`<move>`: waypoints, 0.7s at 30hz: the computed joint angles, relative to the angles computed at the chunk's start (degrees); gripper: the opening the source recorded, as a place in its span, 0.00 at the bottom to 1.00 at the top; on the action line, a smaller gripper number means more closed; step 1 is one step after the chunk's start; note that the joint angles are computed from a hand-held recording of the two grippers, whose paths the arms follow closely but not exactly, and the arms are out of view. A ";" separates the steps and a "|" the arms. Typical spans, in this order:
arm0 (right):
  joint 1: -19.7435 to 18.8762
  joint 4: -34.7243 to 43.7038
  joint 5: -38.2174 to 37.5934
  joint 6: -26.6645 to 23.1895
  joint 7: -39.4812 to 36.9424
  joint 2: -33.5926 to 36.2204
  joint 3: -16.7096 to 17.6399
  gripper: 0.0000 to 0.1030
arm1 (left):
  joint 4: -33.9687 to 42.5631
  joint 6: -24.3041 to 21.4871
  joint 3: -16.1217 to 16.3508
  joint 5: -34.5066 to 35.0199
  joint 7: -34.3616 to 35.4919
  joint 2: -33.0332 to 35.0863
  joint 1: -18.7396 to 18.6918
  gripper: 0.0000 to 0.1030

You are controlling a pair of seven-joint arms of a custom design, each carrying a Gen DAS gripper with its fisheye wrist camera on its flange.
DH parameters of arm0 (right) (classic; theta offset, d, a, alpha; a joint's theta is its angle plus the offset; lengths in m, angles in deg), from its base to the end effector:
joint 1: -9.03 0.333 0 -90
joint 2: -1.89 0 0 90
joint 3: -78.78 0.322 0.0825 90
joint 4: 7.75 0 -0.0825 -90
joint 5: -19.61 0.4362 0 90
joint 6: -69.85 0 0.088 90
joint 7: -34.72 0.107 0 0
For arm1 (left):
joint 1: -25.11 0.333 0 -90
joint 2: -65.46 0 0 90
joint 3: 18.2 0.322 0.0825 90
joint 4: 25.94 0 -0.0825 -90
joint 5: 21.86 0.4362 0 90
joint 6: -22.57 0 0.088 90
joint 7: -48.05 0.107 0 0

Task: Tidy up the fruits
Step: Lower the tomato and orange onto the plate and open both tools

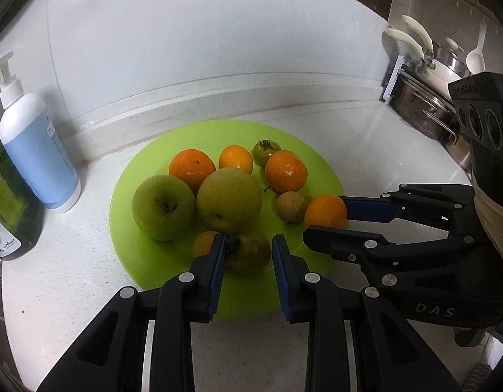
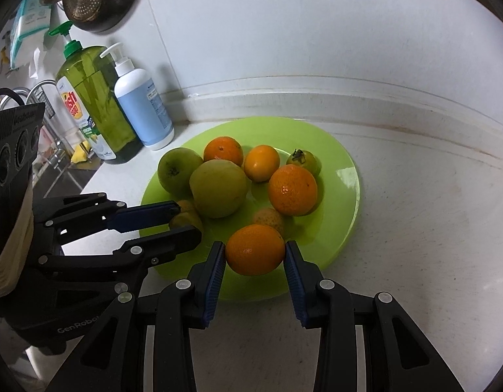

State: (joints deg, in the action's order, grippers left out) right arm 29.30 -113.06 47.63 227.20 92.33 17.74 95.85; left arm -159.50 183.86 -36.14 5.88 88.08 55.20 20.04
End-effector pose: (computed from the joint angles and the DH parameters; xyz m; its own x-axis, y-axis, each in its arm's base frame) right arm 0.5883 0.4053 0.4332 0.7380 -0.6582 -0.1486 -0.5740 -0.4966 -0.6511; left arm 0.5114 -0.2463 0.4529 0.0108 -0.9951 0.0981 -0.7563 -0.0723 -0.6502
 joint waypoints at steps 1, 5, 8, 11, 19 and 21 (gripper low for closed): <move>0.13 0.13 -0.28 -0.02 0.28 0.14 -0.10 0.37 | -0.03 -0.17 -0.09 0.30 -0.22 -0.11 0.10 0.29; 0.13 0.40 -0.60 -0.09 0.52 0.36 -0.06 0.37 | -0.56 -1.52 -0.93 2.33 -2.59 -1.54 0.79 0.42; 0.10 0.52 -0.69 -0.14 0.52 0.42 0.08 0.37 | -2.11 -2.38 -1.80 3.92 -5.03 -3.92 1.48 0.43; 0.19 0.53 -0.86 -0.16 0.35 0.44 0.26 0.37 | -3.49 -4.63 -3.21 5.59 -7.86 -6.40 2.43 0.45; 0.83 -0.10 -0.82 -0.15 0.31 -0.18 0.35 0.37 | -5.76 -6.39 -4.89 5.18 -11.59 -10.18 3.56 0.51; 1.50 -0.40 -2.21 0.49 2.15 -0.35 -0.39 0.37 | -5.94 -6.24 -5.21 5.13 -12.20 -10.44 3.86 0.51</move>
State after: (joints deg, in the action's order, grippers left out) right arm 30.80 -113.46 45.42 227.70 94.48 17.39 95.46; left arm -165.44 177.61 -41.35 11.01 75.88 44.76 23.90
